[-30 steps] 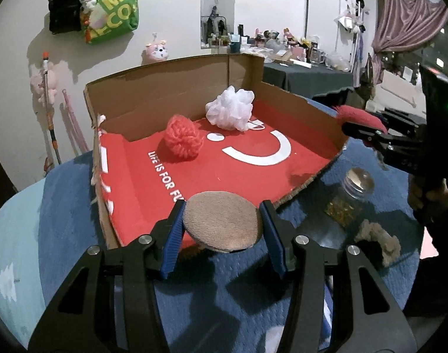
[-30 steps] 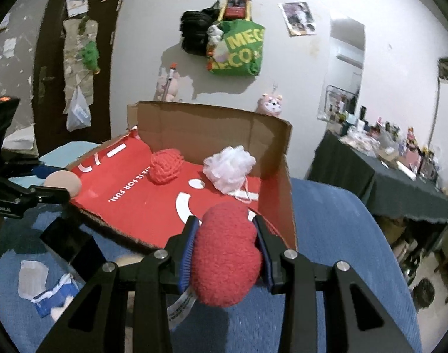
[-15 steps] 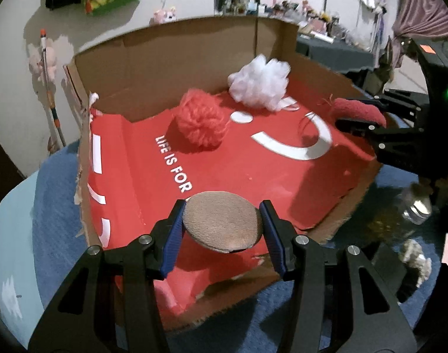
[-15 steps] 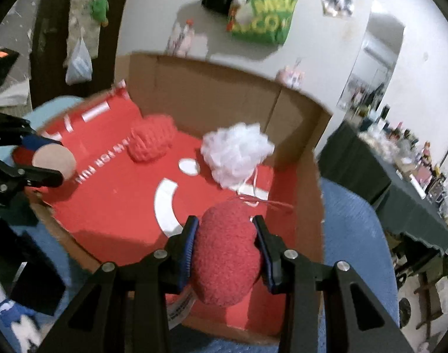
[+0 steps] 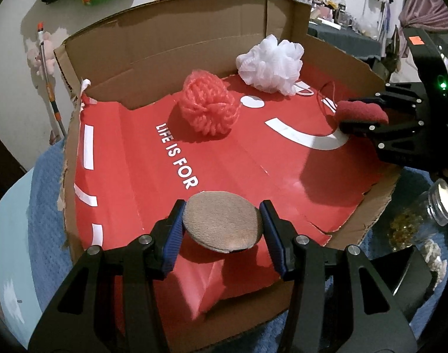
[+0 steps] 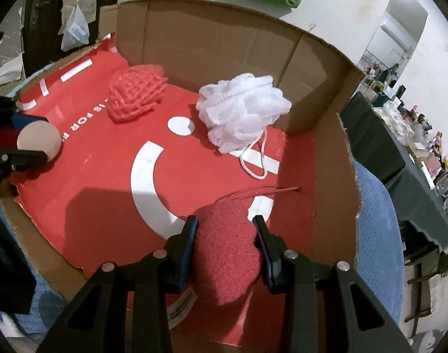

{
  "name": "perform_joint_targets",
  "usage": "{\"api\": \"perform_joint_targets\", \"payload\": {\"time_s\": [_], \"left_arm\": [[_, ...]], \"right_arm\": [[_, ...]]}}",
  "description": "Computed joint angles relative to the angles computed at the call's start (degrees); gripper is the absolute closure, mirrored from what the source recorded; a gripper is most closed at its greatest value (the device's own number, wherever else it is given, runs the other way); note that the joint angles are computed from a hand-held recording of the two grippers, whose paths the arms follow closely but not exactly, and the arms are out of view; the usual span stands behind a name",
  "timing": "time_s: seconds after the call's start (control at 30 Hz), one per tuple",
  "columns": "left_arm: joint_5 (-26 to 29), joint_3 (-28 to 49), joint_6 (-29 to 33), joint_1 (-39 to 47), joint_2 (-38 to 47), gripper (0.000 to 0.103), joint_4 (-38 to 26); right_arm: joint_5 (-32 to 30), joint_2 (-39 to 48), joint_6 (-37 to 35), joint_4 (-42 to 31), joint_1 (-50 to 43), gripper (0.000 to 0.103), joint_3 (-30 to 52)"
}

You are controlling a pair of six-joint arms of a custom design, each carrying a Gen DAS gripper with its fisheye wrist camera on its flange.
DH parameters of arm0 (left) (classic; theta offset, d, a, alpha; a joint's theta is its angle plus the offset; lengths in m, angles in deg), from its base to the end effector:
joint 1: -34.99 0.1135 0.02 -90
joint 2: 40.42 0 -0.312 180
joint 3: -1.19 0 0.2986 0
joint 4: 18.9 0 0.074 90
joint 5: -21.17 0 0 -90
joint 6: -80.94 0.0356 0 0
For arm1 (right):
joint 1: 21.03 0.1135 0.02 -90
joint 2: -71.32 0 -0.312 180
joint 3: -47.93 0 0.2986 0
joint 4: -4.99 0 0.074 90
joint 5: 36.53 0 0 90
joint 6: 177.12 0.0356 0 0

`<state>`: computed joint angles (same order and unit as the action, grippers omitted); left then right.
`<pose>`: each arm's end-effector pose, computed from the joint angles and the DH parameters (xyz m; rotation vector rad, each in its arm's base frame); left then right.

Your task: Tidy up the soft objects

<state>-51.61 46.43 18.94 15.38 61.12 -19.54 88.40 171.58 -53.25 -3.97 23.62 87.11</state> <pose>0.2857 -0.1130 0.0803 1.1240 2.2665 -0.3268 0.1959 0.1648 0.0622 -0.0961 2.4772 -0.3274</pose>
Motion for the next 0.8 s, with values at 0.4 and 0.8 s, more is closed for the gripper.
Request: {"api": "perform_joint_targets", "payload": {"time_s": [0.4, 0.8], "left_arm": [[-0.78, -0.08, 0.76, -0.54, 1.03, 0.049, 1.71], [0.25, -2.97, -0.91, -0.72, -3.62, 0.033, 3.56]], "right_arm": [[-0.52, 1.34, -1.36, -0.37, -0.38, 0.059, 0.83], [-1.66, -0.66, -0.30, -1.18, 0.43, 0.045, 0.69]]}}
